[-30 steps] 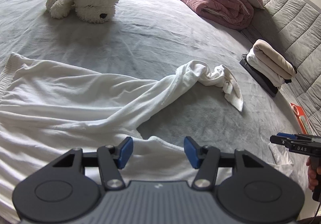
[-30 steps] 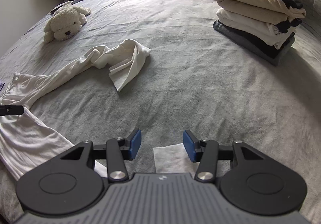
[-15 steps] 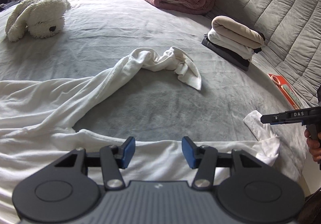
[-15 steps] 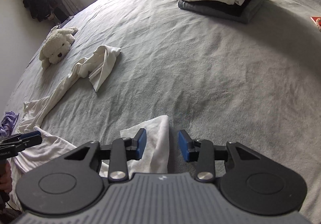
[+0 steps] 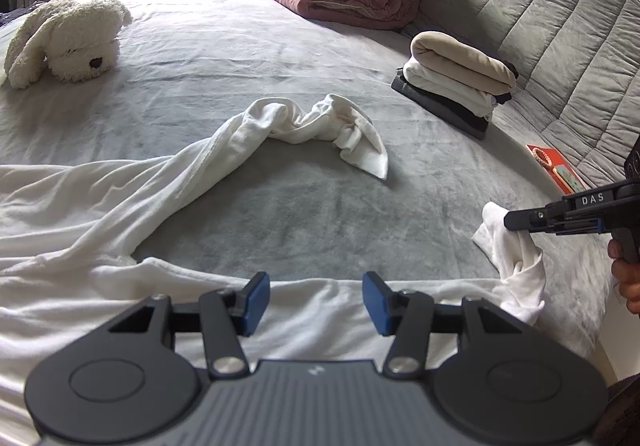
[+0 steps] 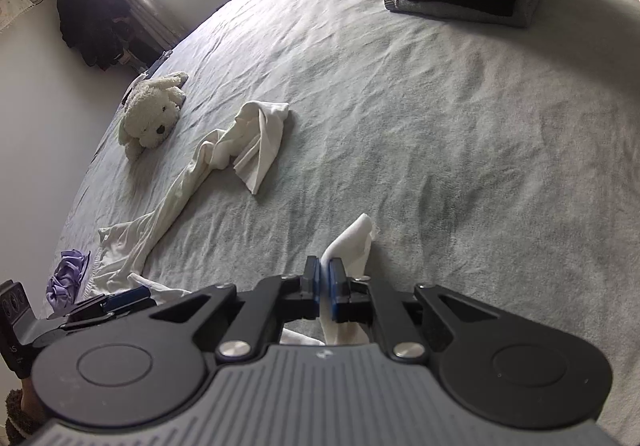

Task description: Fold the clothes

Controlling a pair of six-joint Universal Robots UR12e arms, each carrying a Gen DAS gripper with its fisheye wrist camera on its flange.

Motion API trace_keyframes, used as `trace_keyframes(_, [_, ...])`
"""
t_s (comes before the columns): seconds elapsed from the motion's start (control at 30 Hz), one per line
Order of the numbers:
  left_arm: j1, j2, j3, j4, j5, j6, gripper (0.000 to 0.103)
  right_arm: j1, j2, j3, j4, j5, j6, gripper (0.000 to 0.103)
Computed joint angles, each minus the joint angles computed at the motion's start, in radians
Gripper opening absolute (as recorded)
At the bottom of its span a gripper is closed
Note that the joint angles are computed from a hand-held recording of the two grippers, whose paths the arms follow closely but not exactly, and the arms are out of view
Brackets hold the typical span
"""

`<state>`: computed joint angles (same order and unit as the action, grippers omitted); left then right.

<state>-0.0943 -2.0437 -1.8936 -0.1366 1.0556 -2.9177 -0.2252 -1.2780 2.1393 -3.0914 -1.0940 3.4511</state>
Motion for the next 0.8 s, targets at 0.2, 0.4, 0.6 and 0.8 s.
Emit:
trace_keyframes(0.2, [0.008, 0.002, -0.004, 0.004, 0.003, -0.008, 0.052, 0.035, 0.044, -0.048, 0.016, 0.043, 0.025, 0.016])
trace_keyframes(0.4, [0.011, 0.006, -0.008, 0.01, -0.033, -0.011, 0.052, 0.038, 0.037, -0.041, -0.033, 0.011, 0.017, 0.032])
trace_keyframes(0.6, [-0.005, 0.0, 0.001, 0.005, -0.064, -0.025, 0.052, 0.018, 0.029, -0.015, -0.045, -0.095, 0.034, 0.033])
trace_keyframes(0.8, [-0.03, -0.006, 0.008, 0.007, -0.071, -0.024, 0.052, 0.037, 0.044, -0.021, -0.004, -0.136, -0.032, 0.014])
